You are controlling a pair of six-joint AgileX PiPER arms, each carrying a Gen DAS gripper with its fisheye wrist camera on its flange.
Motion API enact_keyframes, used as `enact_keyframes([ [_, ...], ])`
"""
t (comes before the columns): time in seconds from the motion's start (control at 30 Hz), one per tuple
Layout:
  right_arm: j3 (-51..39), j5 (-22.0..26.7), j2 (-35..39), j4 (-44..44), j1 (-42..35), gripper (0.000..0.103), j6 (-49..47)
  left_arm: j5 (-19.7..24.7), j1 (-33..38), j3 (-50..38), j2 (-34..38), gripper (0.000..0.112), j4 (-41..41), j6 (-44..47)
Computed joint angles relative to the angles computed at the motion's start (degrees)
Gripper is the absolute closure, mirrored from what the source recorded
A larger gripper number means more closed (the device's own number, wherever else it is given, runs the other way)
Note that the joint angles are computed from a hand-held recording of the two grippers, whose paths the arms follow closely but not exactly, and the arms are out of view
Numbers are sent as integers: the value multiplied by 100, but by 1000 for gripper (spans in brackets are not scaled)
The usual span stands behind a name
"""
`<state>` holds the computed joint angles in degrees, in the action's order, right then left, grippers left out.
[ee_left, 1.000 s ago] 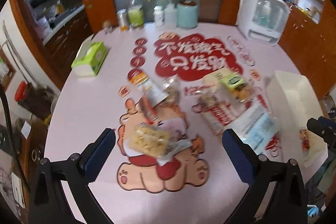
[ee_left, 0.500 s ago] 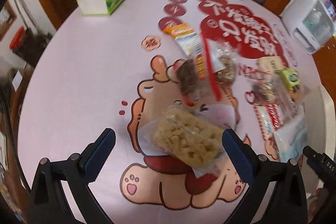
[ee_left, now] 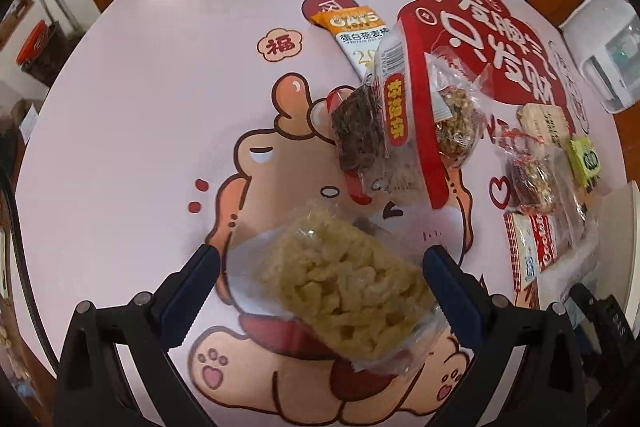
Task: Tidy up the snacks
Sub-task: 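Grasp a clear bag of yellow puffs with left gripper while right grasps light blue packet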
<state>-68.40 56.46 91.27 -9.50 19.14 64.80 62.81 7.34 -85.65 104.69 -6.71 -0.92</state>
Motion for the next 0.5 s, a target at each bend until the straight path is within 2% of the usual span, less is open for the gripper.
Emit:
enact_keyframes([
  [0.1,231,-323,-78,303,-169,13,-108,60,-180,-148,183,11,302,-321],
  [0.27,20,-247,141,224,-43,7,-188,131,-392,-202,360,11,609,-635],
  [0.43,-289,-95,426,-35,167,8,-184,301,-465,-185,497,11,715,-559],
  [0.5,-270,-266,396,-80,218,17,-390,258,-452,-70,426,11,692,-409],
])
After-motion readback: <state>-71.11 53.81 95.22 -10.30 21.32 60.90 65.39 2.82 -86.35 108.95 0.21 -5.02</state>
